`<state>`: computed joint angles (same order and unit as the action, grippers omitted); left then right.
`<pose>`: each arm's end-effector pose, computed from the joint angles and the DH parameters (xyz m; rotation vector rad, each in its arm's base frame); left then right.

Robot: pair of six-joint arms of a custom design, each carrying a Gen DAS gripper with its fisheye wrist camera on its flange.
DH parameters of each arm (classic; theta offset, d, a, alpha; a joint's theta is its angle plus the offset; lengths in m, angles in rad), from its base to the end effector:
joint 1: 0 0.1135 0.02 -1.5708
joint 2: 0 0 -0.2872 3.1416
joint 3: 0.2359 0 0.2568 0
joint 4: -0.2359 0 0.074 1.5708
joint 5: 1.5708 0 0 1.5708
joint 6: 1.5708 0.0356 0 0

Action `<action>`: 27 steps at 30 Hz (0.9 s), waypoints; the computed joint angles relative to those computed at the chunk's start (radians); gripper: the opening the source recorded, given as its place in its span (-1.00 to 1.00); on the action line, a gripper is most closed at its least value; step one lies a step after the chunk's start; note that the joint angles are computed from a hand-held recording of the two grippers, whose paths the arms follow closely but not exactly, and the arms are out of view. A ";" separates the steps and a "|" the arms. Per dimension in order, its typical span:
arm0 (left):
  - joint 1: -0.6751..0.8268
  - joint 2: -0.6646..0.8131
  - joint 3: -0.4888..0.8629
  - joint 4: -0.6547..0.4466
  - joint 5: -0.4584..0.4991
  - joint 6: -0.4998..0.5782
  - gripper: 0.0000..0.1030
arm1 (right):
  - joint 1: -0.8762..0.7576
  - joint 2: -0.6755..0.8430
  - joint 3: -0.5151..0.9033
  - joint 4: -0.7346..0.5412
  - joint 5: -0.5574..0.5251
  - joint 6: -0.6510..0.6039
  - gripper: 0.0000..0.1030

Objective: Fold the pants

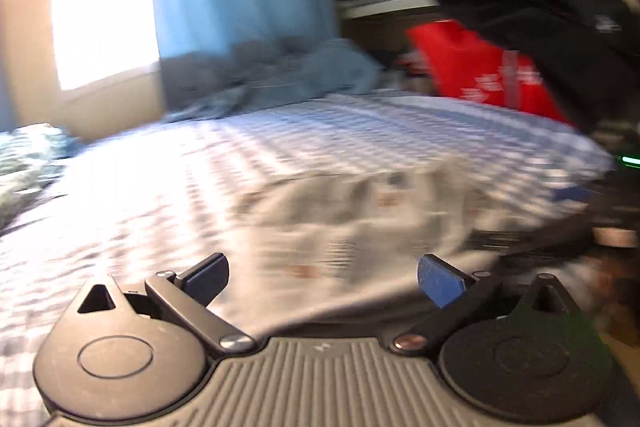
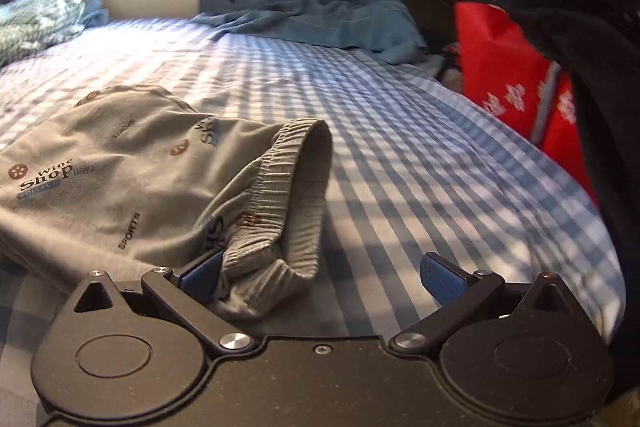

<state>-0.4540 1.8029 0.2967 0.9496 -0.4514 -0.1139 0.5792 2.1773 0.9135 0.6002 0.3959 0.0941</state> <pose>0.2334 -0.0966 0.0917 0.0893 2.0669 0.1329 0.3427 0.2077 0.0638 -0.3146 2.1530 -0.0613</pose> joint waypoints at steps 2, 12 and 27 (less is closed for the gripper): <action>0.043 0.020 0.039 -0.090 -0.020 -0.040 0.99 | -0.008 -0.013 -0.071 0.072 -0.017 0.053 0.99; 0.235 -0.011 -0.054 -0.034 0.164 -0.204 0.99 | -0.008 -0.083 -0.214 0.253 0.032 0.032 0.99; 0.344 0.240 0.131 -0.021 0.211 -0.322 0.99 | 0.008 0.218 -0.049 0.582 0.261 -0.332 0.99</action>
